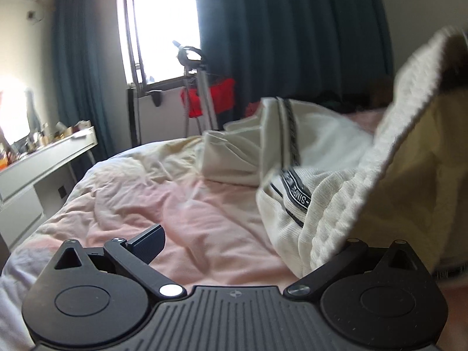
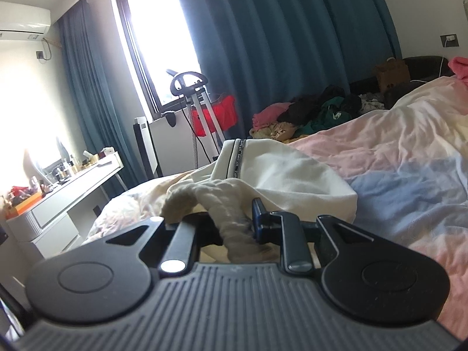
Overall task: Fold clothes
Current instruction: 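Lift the waistband with the right gripper while the left gripper grasps the waistband edge, then hold the waistband with both grippers and raise it, shaking the sweatpants out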
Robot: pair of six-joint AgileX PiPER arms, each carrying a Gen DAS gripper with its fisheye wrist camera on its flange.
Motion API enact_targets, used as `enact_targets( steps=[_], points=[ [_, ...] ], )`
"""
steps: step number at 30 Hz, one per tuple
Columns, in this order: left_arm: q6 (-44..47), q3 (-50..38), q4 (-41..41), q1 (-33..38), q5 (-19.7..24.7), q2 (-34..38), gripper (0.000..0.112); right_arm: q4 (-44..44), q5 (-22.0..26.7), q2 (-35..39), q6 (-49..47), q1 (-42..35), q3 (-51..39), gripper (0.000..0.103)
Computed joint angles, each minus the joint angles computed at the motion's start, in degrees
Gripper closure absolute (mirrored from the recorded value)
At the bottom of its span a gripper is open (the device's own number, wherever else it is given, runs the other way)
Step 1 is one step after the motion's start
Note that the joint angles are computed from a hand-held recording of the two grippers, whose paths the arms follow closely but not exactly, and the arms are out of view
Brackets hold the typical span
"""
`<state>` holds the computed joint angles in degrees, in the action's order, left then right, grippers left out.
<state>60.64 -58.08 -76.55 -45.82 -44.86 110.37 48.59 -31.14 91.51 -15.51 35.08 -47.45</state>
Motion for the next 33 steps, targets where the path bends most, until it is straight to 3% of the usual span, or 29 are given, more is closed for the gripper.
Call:
enact_targets(
  steps=[5,9,12,14,16,19,21,22,25,26,33],
  points=[
    [8.0,-3.8,-1.2,-1.9,0.2,5.2,0.009,-4.0,0.9,-1.5,6.8,-2.6,1.9,0.081],
    [5.0,-4.7,0.6,-1.8,-1.1,5.7,0.013,-13.1,3.5,-2.1,19.1,-6.3,3.8,0.081],
    [-2.7,-2.6,4.9,-0.3,0.5,2.8,0.039,-15.6,5.3,-1.2,22.5,-7.6,3.8,0.081],
    [-5.9,-1.4,6.9,0.4,0.1,1.0,0.052,-11.4,6.2,-0.4,17.6,-6.5,2.7,0.081],
    [-10.9,0.9,10.1,1.4,0.5,-1.6,0.073,-6.3,7.0,0.5,11.7,-5.2,1.5,0.081],
    [-18.5,3.9,14.3,3.5,1.9,-5.8,0.093,5.9,7.2,2.2,-2.6,-2.4,-0.9,0.065],
    [-22.7,5.6,16.4,5.0,1.9,-8.4,0.096,12.6,7.2,3.6,-10.7,-0.9,-2.4,0.043],
    [-24.2,6.2,17.2,5.9,1.9,-9.6,0.097,14.8,7.5,4.2,-13.7,-0.3,-3.0,0.041],
    [-24.0,6.7,17.2,8.5,3.1,-12.7,0.098,20.7,8.4,5.7,-22.8,1.6,-4.7,0.04],
    [-22.7,6.6,16.7,9.7,4.5,-14.1,0.098,22.1,8.2,6.1,-25.6,2.5,-5.1,0.034],
    [-12.6,3.5,13.6,19.8,13.9,-20.6,0.099,26.0,7.5,8.2,-37.9,8.4,-7.2,0.033]
  ],
)
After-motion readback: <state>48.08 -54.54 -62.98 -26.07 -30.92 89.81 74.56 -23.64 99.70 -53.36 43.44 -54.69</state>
